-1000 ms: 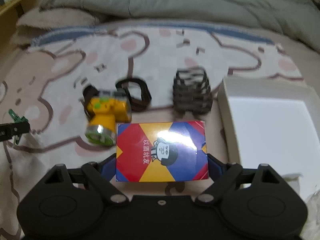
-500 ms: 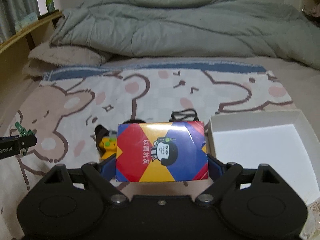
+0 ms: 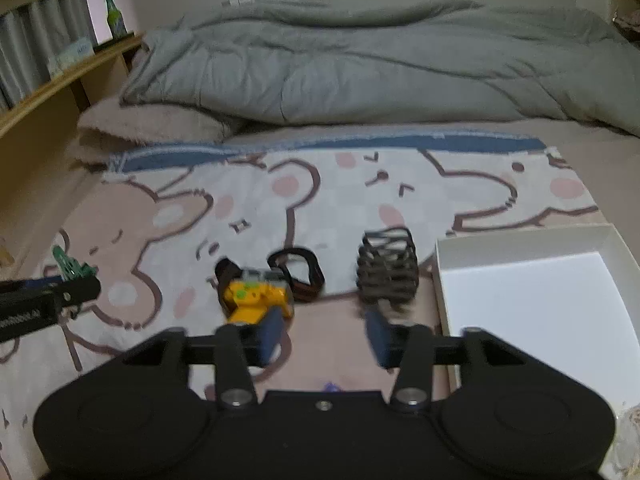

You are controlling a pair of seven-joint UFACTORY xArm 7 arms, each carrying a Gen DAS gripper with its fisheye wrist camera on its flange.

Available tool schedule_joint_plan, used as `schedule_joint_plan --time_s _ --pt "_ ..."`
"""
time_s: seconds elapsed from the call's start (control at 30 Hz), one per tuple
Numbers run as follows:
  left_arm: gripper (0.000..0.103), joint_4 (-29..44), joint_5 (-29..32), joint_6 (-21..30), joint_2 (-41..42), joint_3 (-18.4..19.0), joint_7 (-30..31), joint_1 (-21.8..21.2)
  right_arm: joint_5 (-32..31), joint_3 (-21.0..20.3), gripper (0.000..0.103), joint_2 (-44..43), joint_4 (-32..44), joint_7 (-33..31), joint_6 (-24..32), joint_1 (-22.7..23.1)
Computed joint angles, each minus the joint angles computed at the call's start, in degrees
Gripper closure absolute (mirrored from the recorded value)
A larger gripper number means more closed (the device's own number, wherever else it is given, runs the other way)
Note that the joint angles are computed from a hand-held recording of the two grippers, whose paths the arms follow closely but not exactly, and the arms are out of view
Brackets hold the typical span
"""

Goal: Organize objects
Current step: 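Lift the green clip with the left tool while the right tool lifts the card box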

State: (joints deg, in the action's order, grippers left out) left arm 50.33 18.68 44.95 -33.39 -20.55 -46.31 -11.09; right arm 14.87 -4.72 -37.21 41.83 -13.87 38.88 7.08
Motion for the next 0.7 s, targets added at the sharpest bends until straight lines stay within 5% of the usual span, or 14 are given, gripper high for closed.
schedule_joint_plan --time_s 0.13,0.3,0.37,0.53,0.7 --pt "0.069 -0.12 -0.57 -0.22 0.18 0.31 0.54 -0.58 -2.92 1.09 0.036 1.31 0.92 0.65 6.08 -1.65" --pt "0.069 0.07 -1.04 -0.15 1.08 0.51 1.17 -0.98 -1.75 0.86 0.025 6.24 4.55 10.07 19.88 -4.99" --pt "0.069 0.11 -1.0 -0.1 1.38 0.51 1.34 -1.08 -0.66 1.22 0.013 6.28 3.41 13.98 20.21 -6.08" --pt "0.069 0.18 -0.85 0.17 2.03 0.54 1.5 -1.28 -0.53 3.26 0.01 6.8 1.86 22.89 18.31 -6.93" --pt "0.069 0.07 -0.89 0.23 2.48 1.07 1.94 -1.51 -7.05 7.54 0.005 8.12 1.14 31.4 16.46 -7.18"
